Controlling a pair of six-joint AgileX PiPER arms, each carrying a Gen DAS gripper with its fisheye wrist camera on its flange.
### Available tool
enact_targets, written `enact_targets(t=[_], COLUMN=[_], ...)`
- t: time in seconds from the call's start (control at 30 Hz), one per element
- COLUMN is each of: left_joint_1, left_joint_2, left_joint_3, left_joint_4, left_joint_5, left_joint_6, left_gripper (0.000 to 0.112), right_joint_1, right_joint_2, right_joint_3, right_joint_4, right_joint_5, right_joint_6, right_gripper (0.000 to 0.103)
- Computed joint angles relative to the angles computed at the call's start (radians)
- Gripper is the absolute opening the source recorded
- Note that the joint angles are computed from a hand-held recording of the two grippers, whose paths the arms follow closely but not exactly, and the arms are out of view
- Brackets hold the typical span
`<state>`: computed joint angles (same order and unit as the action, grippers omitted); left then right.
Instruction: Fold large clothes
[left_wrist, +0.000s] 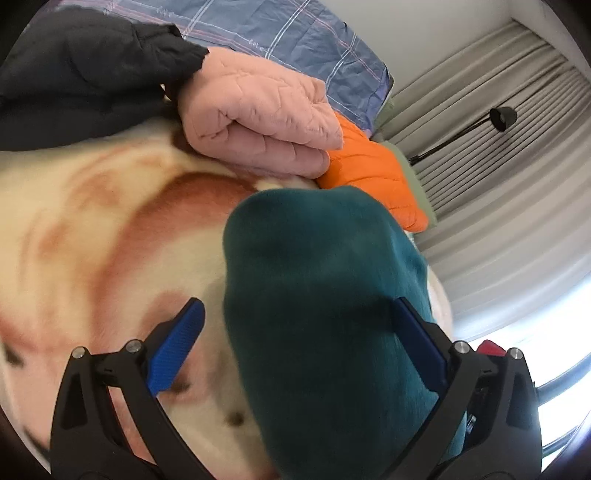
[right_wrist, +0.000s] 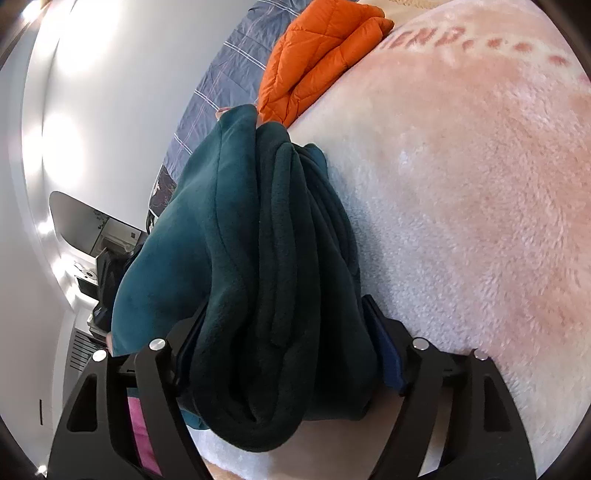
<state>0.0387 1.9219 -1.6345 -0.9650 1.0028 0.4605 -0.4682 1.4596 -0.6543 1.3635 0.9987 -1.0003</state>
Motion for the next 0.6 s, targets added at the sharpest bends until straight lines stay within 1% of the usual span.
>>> enact_targets(t=[0.1, 0.17, 0.27, 0.3, 0.33, 0.37, 0.4, 0.43, 0.47, 0.5, 0.57, 0.6], left_joint_1=[-0.039, -0.046, -0.055, -0.053, -0.055, -0.047, -0.046, -0.039, -0.043, -0.032, -0.053, -0.061], left_joint_2=[0.075, 0.129, 0.198, 0.208, 0.212, 0.208, 0.204, 0.191, 0.175, 0.148, 0.073, 0.037], left_joint_3=[-0.102, -0.173, -0.255, -0.263, -0.256, -0.239, -0.228, -0.201, -0.178, -0.132, -0.052, -0.024], left_joint_4=[0.004, 0.009, 0.006, -0.006, -0.025, -0.043, -0.059, -0.092, -0.113, -0.133, -0.146, -0.15], left_joint_5=[-0.012, 0.011, 0.032, 0.035, 0.029, 0.024, 0.02, 0.018, 0.005, -0.002, -0.061, -0.076], left_joint_6=[-0.017, -0.029, -0.047, -0.037, -0.016, 0.014, 0.033, 0.07, 0.091, 0.135, 0.212, 0.232], left_gripper=[0.101, 0.101, 0.101, 0.101, 0.101, 0.1, 0.094, 0.089, 0.08, 0.074, 0.069, 0.068], right_joint_1=[0.002, 0.001, 0.004, 0.003, -0.002, -0.005, -0.008, -0.011, -0.009, -0.008, -0.002, -0.005], right_joint_2=[0.019, 0.037, 0.067, 0.078, 0.081, 0.084, 0.085, 0.075, 0.065, 0.047, -0.004, -0.028], right_joint_3=[-0.014, -0.027, -0.044, -0.052, -0.057, -0.059, -0.059, -0.051, -0.046, -0.039, -0.026, -0.02], right_joint_4=[0.003, 0.009, 0.024, 0.023, 0.017, 0.02, 0.027, 0.038, 0.046, 0.049, 0.045, 0.043], right_joint_5=[0.01, 0.024, 0.049, 0.065, 0.077, 0.094, 0.103, 0.106, 0.099, 0.088, 0.055, 0.051], right_joint_6=[0.006, 0.01, 0.003, -0.001, -0.002, -0.013, -0.024, -0.038, -0.046, -0.05, -0.051, -0.052], right_gripper=[0.08, 0.082, 0.083, 0.082, 0.078, 0.072, 0.068, 0.064, 0.06, 0.059, 0.054, 0.052])
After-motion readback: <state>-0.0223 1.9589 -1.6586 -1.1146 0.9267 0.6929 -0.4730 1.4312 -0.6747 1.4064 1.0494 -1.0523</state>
